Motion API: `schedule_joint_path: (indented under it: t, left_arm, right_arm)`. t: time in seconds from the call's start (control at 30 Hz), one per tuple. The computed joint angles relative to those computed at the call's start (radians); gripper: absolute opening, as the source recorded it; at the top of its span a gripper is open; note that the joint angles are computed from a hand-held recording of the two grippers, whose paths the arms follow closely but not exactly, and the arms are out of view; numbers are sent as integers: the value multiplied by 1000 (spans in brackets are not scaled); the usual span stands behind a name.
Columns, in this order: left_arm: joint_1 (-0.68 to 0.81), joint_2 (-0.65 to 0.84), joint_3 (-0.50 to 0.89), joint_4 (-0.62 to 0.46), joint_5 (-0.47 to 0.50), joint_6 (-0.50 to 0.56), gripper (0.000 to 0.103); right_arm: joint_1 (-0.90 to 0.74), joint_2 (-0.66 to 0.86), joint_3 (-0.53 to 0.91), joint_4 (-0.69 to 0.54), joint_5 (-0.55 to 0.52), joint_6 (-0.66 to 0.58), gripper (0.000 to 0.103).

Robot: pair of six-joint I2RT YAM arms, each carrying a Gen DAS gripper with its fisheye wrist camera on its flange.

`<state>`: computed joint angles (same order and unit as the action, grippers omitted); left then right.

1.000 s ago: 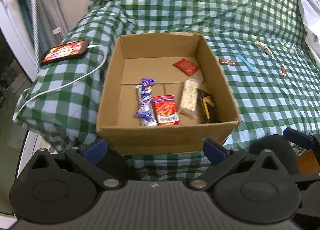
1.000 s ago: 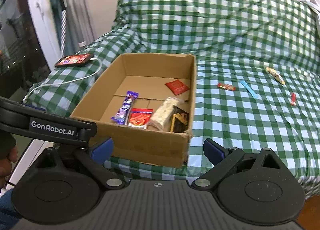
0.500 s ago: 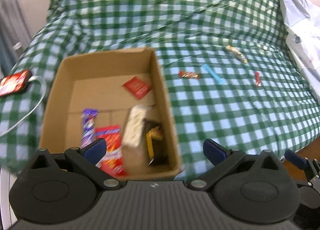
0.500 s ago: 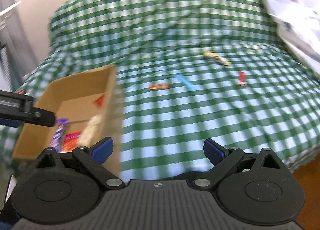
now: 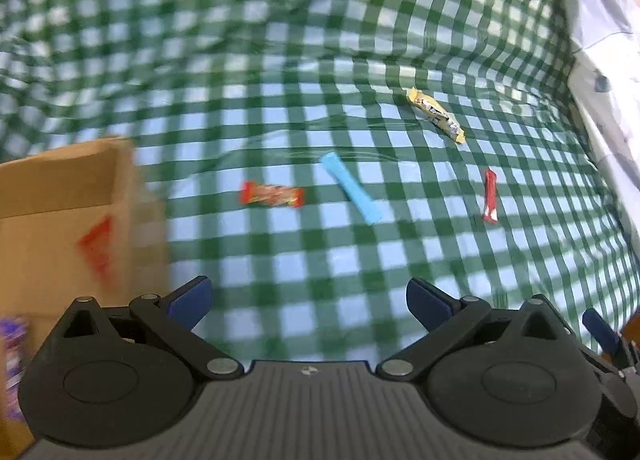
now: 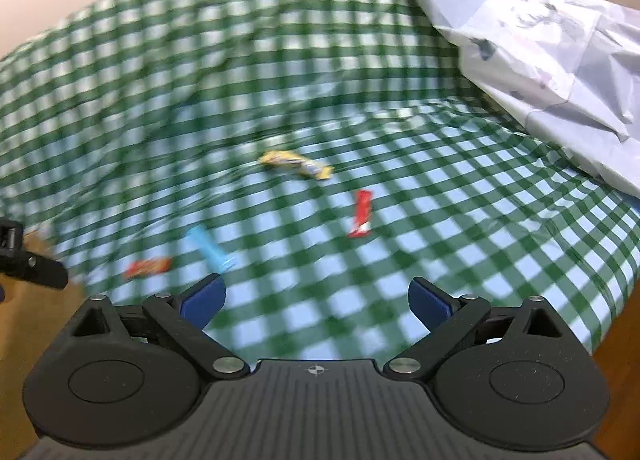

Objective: Organize snacks
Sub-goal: 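Move both tools toward the blue stick and yellow bar on the bed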

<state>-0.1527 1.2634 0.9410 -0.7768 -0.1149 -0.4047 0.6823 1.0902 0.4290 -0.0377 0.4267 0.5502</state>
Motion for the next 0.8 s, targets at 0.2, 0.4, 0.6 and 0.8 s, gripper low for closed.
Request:
schedule_joint_path:
  t: [0.2,0.4,0.6,0.8]
  left_arm:
    - [2,477,167,277,12,-36,103]
    - [41,823,402,320,27,-83,103]
    - [10,930,491,312,-51,-40,103]
    - [-10,880,461,325,-66,-46,21]
  right_arm:
    - [-295,593,193,382,-213,-150,98]
    - [-371,969,484,452,-248,-206,98]
    - [-343,1134,585,568,-168,-275,102]
    - [-345,1079,478,672,-181,-306,47]
